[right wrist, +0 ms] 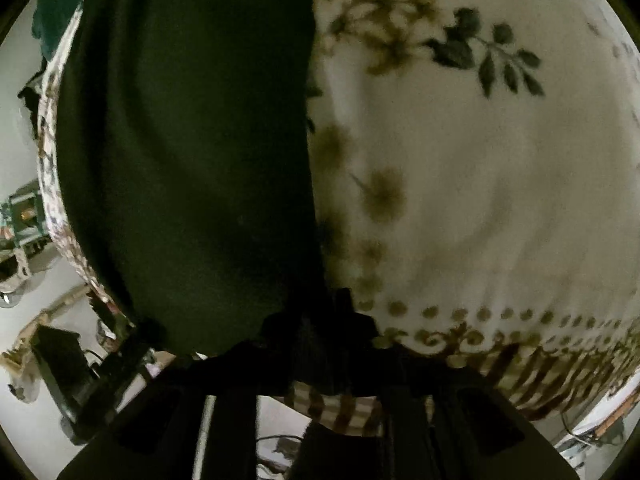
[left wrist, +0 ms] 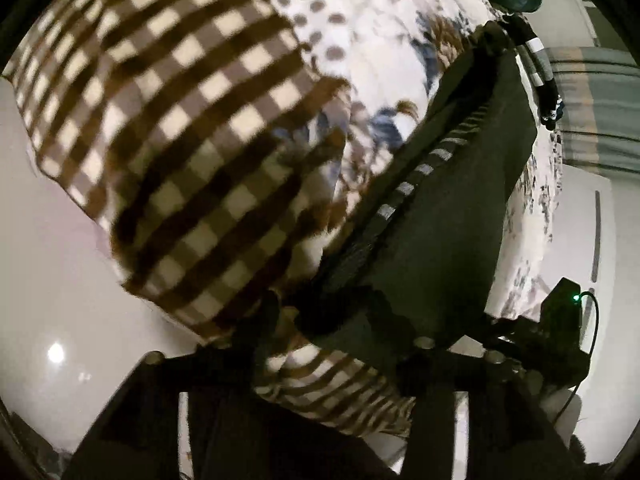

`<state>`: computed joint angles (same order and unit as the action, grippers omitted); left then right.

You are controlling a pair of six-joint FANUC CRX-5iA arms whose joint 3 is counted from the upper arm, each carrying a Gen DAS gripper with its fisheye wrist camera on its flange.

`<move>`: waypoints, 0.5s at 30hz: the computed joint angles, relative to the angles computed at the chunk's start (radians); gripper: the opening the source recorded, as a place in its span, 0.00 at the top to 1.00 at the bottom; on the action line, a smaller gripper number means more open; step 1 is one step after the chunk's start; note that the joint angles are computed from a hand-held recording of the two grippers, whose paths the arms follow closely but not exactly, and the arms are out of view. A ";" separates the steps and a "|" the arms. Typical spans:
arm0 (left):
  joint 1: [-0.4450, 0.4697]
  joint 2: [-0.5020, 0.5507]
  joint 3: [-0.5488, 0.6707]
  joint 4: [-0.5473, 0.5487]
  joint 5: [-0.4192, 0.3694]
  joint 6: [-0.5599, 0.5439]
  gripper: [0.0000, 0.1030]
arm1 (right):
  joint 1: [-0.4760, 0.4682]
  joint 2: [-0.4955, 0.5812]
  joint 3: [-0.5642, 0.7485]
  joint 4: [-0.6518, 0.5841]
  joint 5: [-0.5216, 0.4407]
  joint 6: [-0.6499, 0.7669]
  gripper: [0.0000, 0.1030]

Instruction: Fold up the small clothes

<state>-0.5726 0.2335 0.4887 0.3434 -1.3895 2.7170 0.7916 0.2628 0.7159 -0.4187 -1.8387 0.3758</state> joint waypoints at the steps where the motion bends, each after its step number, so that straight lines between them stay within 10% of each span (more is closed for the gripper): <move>1: -0.003 0.003 0.009 -0.007 -0.003 -0.010 0.55 | -0.001 0.006 0.006 0.009 0.005 0.003 0.57; 7: -0.034 0.093 0.147 -0.068 -0.037 -0.063 0.58 | -0.050 0.036 0.026 -0.089 -0.007 0.059 0.54; 8: -0.044 0.113 0.181 -0.085 -0.045 -0.066 0.79 | -0.046 0.034 0.018 -0.092 -0.008 0.065 0.54; 10: -0.055 0.142 0.232 -0.091 -0.070 -0.050 0.98 | -0.021 0.001 -0.033 -0.057 0.007 0.055 0.94; 15: -0.083 0.098 0.254 -0.134 -0.022 0.059 0.98 | 0.031 -0.040 -0.002 0.041 0.000 0.078 0.95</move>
<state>-0.6557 0.3320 0.7428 0.2090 -1.4111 2.7755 0.8222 0.2227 0.7136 -0.3777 -1.8385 0.4537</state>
